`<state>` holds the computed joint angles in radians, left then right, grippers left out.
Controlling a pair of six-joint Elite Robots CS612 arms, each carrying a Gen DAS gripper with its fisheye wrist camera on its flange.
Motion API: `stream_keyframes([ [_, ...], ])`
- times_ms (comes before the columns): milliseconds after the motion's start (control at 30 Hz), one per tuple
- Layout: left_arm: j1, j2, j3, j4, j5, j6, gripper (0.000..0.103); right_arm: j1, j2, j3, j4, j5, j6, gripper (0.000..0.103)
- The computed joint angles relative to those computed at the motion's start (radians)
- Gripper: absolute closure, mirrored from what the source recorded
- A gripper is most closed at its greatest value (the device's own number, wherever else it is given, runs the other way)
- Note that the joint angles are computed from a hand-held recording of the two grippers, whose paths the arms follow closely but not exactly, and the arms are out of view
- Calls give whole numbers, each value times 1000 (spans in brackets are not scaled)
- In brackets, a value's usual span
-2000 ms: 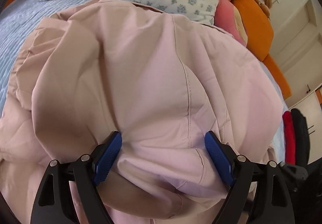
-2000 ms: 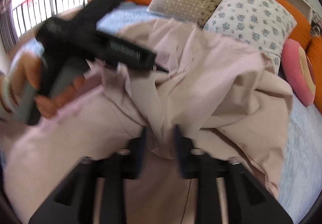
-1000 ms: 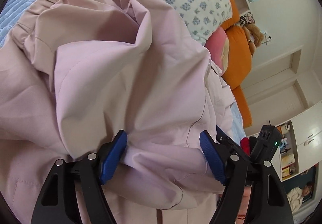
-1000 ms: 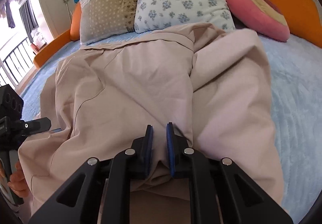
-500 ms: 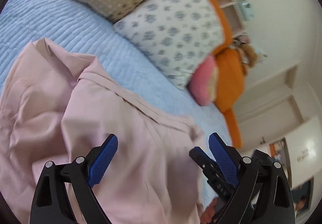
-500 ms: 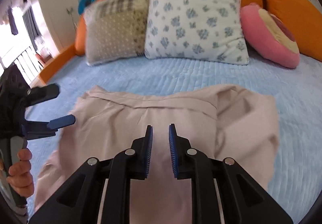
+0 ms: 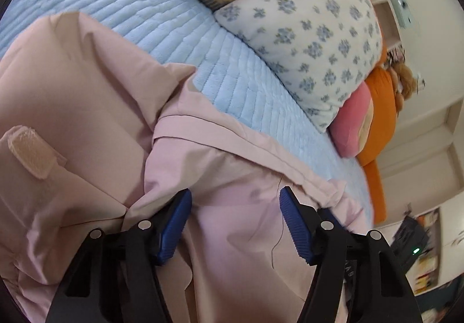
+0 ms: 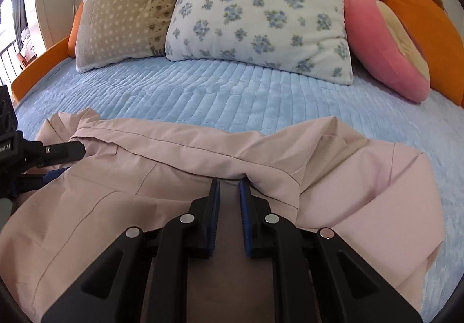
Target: Fold large clothes
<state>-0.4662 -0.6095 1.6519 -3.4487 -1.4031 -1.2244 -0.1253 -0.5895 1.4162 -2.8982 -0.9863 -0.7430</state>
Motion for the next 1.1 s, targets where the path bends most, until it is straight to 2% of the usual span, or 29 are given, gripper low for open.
stream_keyframes([
  [100, -19, -27, -1, 91, 41, 70, 28, 4, -4, 7, -22, -14, -4, 88],
  [133, -30, -44, 4, 126, 62, 91, 21, 5, -10, 16, -33, -22, -19, 87],
  [200, -54, -73, 22, 137, 103, 135, 13, -1, -30, 37, -26, -18, -43, 85],
  [267, -80, -104, 48, 120, 135, 190, 12, -23, -71, 83, -4, 42, -67, 68],
  [333, -108, -136, 75, 117, 162, 230, 10, -54, -114, 153, -46, 125, -84, 36],
  [367, -125, -153, 96, 105, 166, 245, 10, -74, -139, 195, -71, 173, -105, 33],
  [433, -150, -177, 135, 94, 167, 224, 10, -109, -185, 270, -72, 240, -166, 34],
  [500, -165, -191, 169, 91, 144, 174, 10, -144, -228, 338, -23, 295, -261, 34],
  [600, -194, -194, 220, 66, 147, 103, 10, -180, -264, 409, 25, 327, -363, 35],
  [667, -213, -195, 239, 104, 176, 71, 10, -187, -274, 444, 3, 314, -395, 41],
  [700, -214, -189, 242, 118, 161, 54, 10, -186, -275, 459, -12, 295, -418, 45],
  [800, -208, -167, 240, 139, 114, 17, 10, -168, -262, 469, -36, 215, -426, 48],
  [900, -212, -157, 218, 201, 127, 37, 10, -145, -231, 453, -43, 119, -410, 47],
  [1000, -221, -148, 186, 293, 160, 68, 10, -138, -211, 443, -44, 97, -393, 47],
  [1100, -225, -138, 176, 300, 184, 73, 7, -130, -210, 452, -88, 75, -384, 47],
])
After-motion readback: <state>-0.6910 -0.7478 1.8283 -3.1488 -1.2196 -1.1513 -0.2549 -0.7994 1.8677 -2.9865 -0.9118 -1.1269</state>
